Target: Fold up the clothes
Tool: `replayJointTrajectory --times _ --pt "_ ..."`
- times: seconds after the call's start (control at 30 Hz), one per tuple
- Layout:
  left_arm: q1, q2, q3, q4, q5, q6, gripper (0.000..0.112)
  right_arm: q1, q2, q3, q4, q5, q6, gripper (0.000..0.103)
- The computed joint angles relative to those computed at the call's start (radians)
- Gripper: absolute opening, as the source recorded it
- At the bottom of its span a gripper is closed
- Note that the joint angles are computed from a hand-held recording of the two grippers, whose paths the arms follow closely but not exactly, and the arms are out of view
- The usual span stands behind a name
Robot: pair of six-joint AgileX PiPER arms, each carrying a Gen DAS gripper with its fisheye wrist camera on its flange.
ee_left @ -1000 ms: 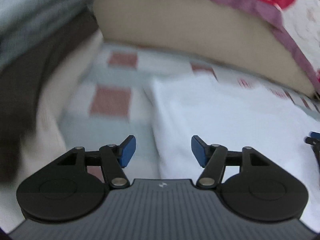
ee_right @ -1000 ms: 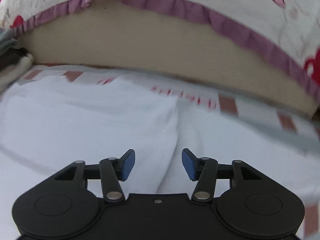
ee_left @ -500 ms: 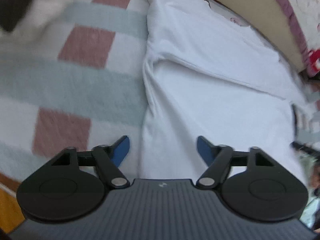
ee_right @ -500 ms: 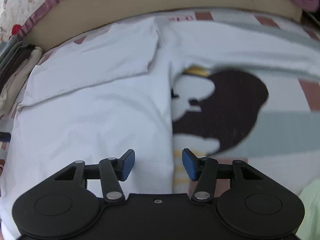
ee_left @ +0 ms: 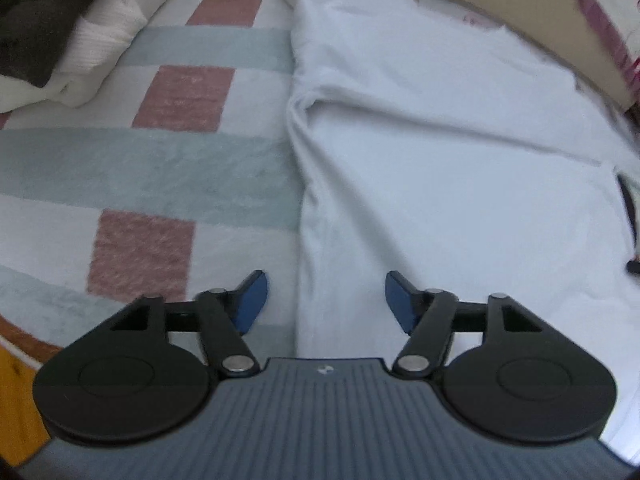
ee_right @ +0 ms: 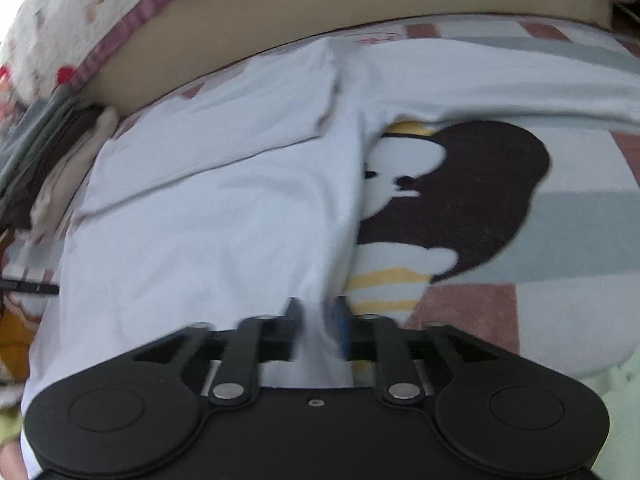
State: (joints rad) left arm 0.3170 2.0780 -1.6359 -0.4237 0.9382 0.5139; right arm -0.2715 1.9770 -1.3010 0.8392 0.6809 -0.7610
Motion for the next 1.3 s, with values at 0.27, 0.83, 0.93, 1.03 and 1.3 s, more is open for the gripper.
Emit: replayJointTrajectory --times 0.27,0.83,0.93,1.03,1.3 --pt "0.059 -0.087 0.077 0.059 -0.074 -0.139 0.003 0.013 -0.032 -0.02 0.022 -0.023 -0.159 0.006" --pt "0.006 -0.081 0.036 0.155 0.272 -0.149 0.059 -0.174 -0.03 -0.02 -0.043 0.278 0.057 0.051" --pt "-0.056 -0.126 0.112 0.265 0.212 -0.167 0.059 -0.24 -0.015 -0.024 -0.016 0.409 0.095 0.056" --pt "-0.105 -0.149 0.154 0.317 0.196 -0.158 0.061 -0.261 -0.022 0.03 0.038 0.408 0.055 0.059" --pt "-0.187 -0.278 0.285 0.406 0.063 -0.127 0.002 -0.23 -0.034 0.142 0.22 0.274 -0.096 0.008"
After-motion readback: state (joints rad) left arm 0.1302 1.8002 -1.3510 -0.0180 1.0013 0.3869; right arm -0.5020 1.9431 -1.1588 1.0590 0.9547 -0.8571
